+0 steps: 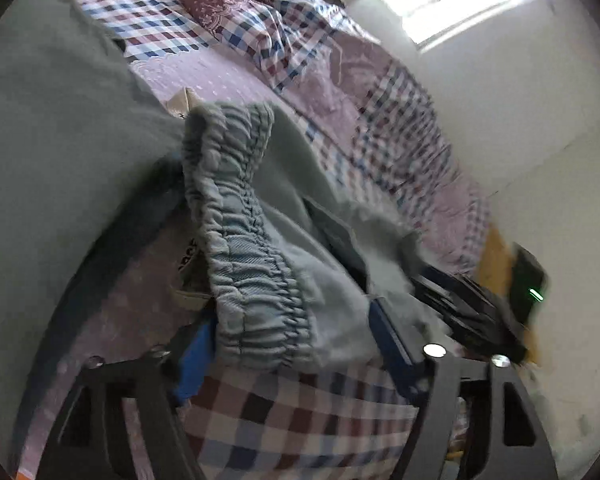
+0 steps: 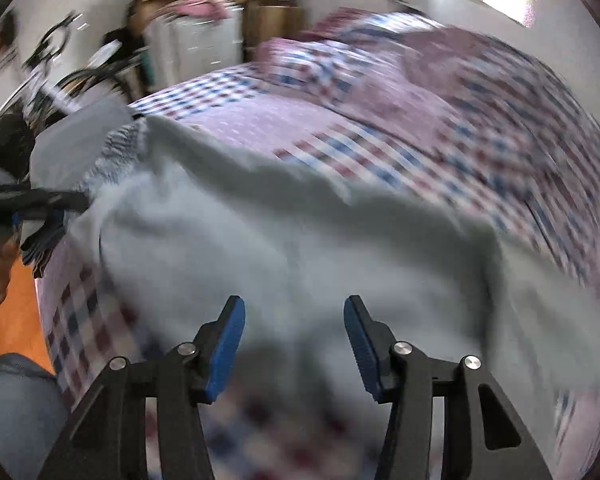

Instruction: Fold clothes

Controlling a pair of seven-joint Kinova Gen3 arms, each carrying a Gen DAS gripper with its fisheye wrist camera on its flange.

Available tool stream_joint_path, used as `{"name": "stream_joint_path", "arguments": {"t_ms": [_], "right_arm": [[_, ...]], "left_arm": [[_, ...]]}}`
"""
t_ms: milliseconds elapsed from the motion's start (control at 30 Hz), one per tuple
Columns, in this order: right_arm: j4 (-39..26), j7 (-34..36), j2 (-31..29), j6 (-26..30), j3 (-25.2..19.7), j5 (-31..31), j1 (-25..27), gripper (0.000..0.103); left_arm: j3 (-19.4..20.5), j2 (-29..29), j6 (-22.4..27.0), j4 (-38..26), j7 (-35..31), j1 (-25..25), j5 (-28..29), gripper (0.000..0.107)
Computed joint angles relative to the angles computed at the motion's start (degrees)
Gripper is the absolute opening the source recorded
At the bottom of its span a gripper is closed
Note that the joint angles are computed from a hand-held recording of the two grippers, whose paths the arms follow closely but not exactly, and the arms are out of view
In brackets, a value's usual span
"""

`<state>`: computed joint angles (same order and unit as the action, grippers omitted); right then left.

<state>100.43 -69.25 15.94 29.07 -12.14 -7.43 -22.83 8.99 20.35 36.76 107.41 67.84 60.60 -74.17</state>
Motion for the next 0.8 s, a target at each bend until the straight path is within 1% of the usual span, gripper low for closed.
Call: {"name": "stream_joint_path", "arguments": {"t_ms": [33, 67, 100, 133, 167, 200, 233, 267, 333, 367, 400, 433, 467, 500, 533, 600, 667, 700, 733, 767, 800], "right_arm": [[2.63, -0.56, -1.94, -0.34, 0.47, -0.55, 0.84, 0.055], [5.18, -1.07, -3.96, -0.56, 0.97, -1.01, 1.70, 0.055], [7.58, -0.93, -5.92, -0.67, 1.21, -2.01, 2.93, 0.055], [9.94, -0.04, -7.93, -0.61, 1.37, -3.63, 4.48, 0.055], [11.93, 0.31, -9.67, -0.46, 1.92, -4.49, 5.47, 0.055], [13.39, 0.19, -10.91, -0.37, 2.62, -4.71, 6.05, 0.055], [14.65, -0.02, -12.10, -0.22, 3.36, -4.78, 6.63, 0.055], [15.73, -0.37, -13.29, 0.01, 4.13, -4.66, 7.19, 0.055], [17.69, -0.99, -15.59, 0.59, 5.64, -4.31, 8.44, 0.055], [18.55, -1.49, -16.63, 0.66, 6.19, -3.69, 8.91, 0.055], [19.42, -1.99, -17.71, 0.52, 6.59, -2.75, 9.29, 0.055], [20.12, -2.42, -18.74, 0.67, 7.00, -2.00, 9.69, 0.055], [20.49, -3.03, -19.42, 1.01, 7.26, -1.31, 9.99, 0.055], [20.99, -3.07, -20.14, 1.22, 7.70, -1.02, 10.35, 0.055], [21.70, -2.60, -21.08, 1.36, 8.34, -1.09, 10.77, 0.055], [23.02, -1.57, -22.71, 1.53, 9.57, -1.24, 11.56, 0.055], [24.16, -0.58, -23.53, 1.13, 10.47, -1.41, 12.13, 0.055], [24.72, -0.05, -23.93, 0.93, 10.93, -1.51, 12.42, 0.055], [25.26, 0.50, -24.32, 0.73, 11.40, -1.61, 12.73, 0.055], [25.79, 0.78, -24.63, 0.54, 11.67, -1.56, 13.04, 0.055], [26.32, 1.05, -24.90, 0.43, 11.89, -1.52, 13.29, 0.055]], "left_arm": [[2.23, 0.40, 0.42, -0.74, -2.33, -2.57, 1.31, 0.044], [3.64, 0.43, 1.19, -1.53, -4.32, -4.08, 2.22, 0.039], [4.52, 0.12, 2.88, -2.20, -5.38, -4.53, 2.19, 0.034], [4.78, -0.44, 5.21, -2.62, -5.51, -3.92, 1.23, 0.030], [3.97, -1.07, 7.11, -2.63, -4.72, -2.38, -0.63, 0.028], [3.85, -1.93, 8.08, -2.16, -3.53, -1.86, -2.95, 0.028], [4.32, -2.22, 8.13, -1.11, -1.40, -2.39, -4.97, 0.028], [5.31, -1.87, 7.23, 0.04, 0.81, -3.99, -6.06, 0.028], [9.29, -1.08, 3.49, 2.98, 5.46, -9.30, -7.01, 0.028], [10.95, -0.79, 2.50, 4.07, 7.71, -10.89, -6.88, 0.028], [11.86, -0.21, 2.45, 4.52, 9.04, -11.42, -5.82, 0.028], [12.46, -0.45, 3.33, 4.74, 9.43, -10.89, -5.34, 0.031], [12.40, -0.85, 5.13, 4.49, 8.90, -9.29, -3.92, 0.033], [11.28, -1.22, 7.46, 3.74, 7.42, -6.64, -1.60, 0.034], [10.01, -1.53, 9.79, 2.76, 5.10, -3.98, 0.73, 0.037], [7.78, -1.97, 14.45, 0.77, 3.00, 1.33, 4.83, 0.047], [6.11, -2.02, 19.11, -0.70, 3.85, 6.63, 5.89, 0.063], [4.77, -1.52, 21.44, -1.86, 3.85, 9.29, 5.98, 0.065], [3.57, -1.00, 23.78, -3.27, 3.56, 11.76, 6.02, 0.070], [3.43, -0.51, 26.11, -4.65, 3.27, 13.26, 5.80, 0.075], [4.36, -0.06, 28.44, -5.87, 3.10, 13.82, 5.17, 0.077]]}}
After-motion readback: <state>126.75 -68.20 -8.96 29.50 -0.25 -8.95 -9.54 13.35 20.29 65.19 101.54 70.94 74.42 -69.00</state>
